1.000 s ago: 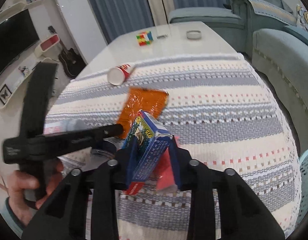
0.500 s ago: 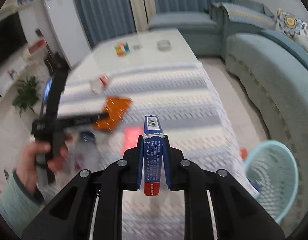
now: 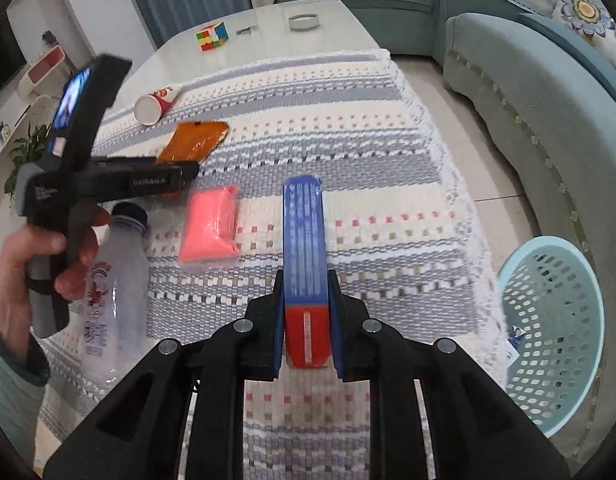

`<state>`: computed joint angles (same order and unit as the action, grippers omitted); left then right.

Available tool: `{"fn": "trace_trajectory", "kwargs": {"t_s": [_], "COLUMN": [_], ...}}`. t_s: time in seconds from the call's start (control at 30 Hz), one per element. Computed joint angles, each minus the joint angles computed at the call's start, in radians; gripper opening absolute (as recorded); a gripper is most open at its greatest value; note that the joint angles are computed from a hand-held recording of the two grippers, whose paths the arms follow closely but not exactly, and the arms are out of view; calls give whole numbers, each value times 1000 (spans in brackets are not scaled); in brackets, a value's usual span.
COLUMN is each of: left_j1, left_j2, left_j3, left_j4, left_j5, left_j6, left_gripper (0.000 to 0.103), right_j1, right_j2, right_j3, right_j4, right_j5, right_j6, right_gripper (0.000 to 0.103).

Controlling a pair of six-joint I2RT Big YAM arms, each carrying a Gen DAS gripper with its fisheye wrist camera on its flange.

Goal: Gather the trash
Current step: 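Grasp the orange snack wrapper with left tool while right tool grasps the card box, then carry wrapper and card box to the blue basket and open both tools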

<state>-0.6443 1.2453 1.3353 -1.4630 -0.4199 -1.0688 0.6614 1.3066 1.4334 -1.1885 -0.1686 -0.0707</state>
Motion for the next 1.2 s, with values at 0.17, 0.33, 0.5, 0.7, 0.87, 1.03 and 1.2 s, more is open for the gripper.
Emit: {"fn": "trace_trajectory", "kwargs": {"t_s": [0.17,0.33,0.5,0.7,0.87,1.03,1.2], "left_j1": [-55,-129,-224,-307,-348,-354,-341], "left_j2": [19,-36,-19,127,283,470,627], "left_j3": [20,6,121,382,607,834,976], "left_j4": [-16,68,75,58,69,37,25], "left_j5": [-65,-113,-215,-301,-305,-240,-115], "left_j6": [-13,-32,-32,48,139,205,226], "left_gripper": [34,26,26,26,26,27,28], "right_j1": [-11,-54,-134,-284,-442,-576,-658], "right_j2": [-36,-75,-125,-158,-148,-80,-50], "right_j3": [-53,-65,-46,12,46,54,2], "right_j4": [82,122,141,128,88,5,-10], "right_j5": [-24,-72,-91,-132,-173,-174,-185], "right_j6": [27,72,88,89,93,66,55], "right_gripper": [15,15,15,15,15,15,15]}}
